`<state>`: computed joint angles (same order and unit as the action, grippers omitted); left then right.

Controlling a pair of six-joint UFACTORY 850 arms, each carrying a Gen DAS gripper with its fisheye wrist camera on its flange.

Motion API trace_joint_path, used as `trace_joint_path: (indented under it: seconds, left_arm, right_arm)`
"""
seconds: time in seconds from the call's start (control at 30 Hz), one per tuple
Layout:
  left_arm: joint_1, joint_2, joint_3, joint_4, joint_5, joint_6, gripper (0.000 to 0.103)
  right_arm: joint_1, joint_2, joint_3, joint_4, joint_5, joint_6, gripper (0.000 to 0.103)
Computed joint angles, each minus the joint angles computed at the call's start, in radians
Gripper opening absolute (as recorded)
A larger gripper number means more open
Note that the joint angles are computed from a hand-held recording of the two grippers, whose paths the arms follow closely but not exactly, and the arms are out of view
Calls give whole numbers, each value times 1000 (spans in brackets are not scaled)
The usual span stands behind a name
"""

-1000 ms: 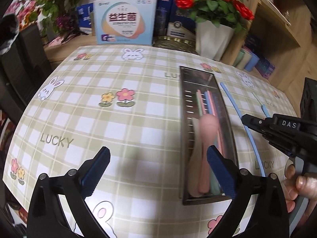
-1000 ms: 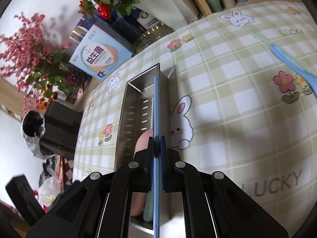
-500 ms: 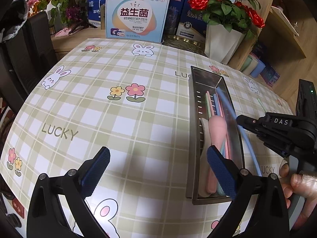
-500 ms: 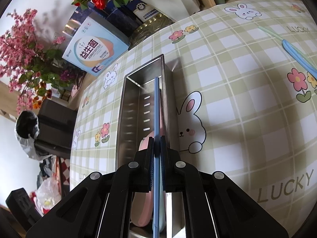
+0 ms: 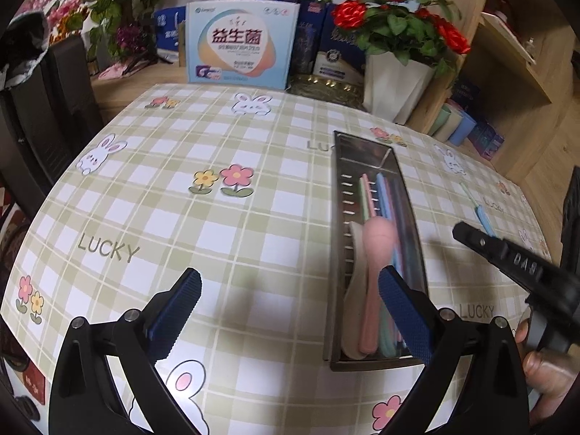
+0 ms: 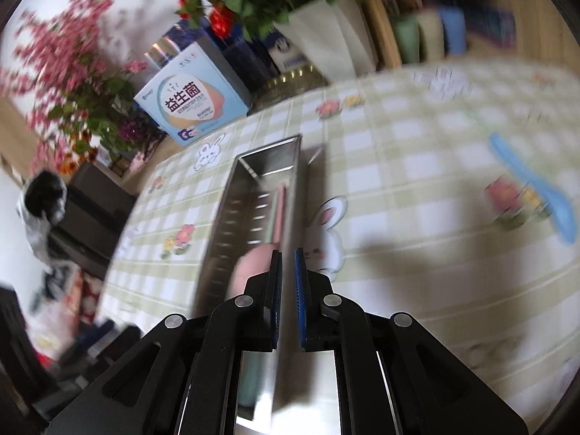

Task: Organize utensils
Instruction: 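Lower the blue chopstick into the rack, open the right tool while the left tool releases the pink spoon, then move the left tool to the blue spoon and close on its handle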

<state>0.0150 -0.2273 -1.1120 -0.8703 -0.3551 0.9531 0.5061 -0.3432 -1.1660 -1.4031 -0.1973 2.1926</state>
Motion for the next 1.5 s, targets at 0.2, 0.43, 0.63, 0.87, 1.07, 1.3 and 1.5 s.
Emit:
trace_joint_path:
  seconds: [0.2,0.43,0.63,0.87,1.07,1.3,1.5]
  left_arm:
    - [-28,31,30,-33,22,53,96]
    - [-80,52,36,84,44,-40,96]
    - [-168,57,11,214,40,-132,85]
    - [-306,-43,-127,263,-69,-224,69]
    - [-415,-229,-319,340,-180,-454,68]
    - [-492,-391,-498,371,-277,-576,52]
    - [-504,-508,-639,374,-382,-709,37]
  right_arm:
    - [-6,71,122,-140,-59,81,8]
    - [-64,154,268,-365,-74,369,8]
    - [-143,252,376,-466,-129,443,8]
    - [-239,310,439,-286,-189,180,8]
    - [-300,302,462,-325,-207,170,8]
    - [-366,292,480,-472,-139,344,8]
    - [-377,298,493,-570,-118,456,8]
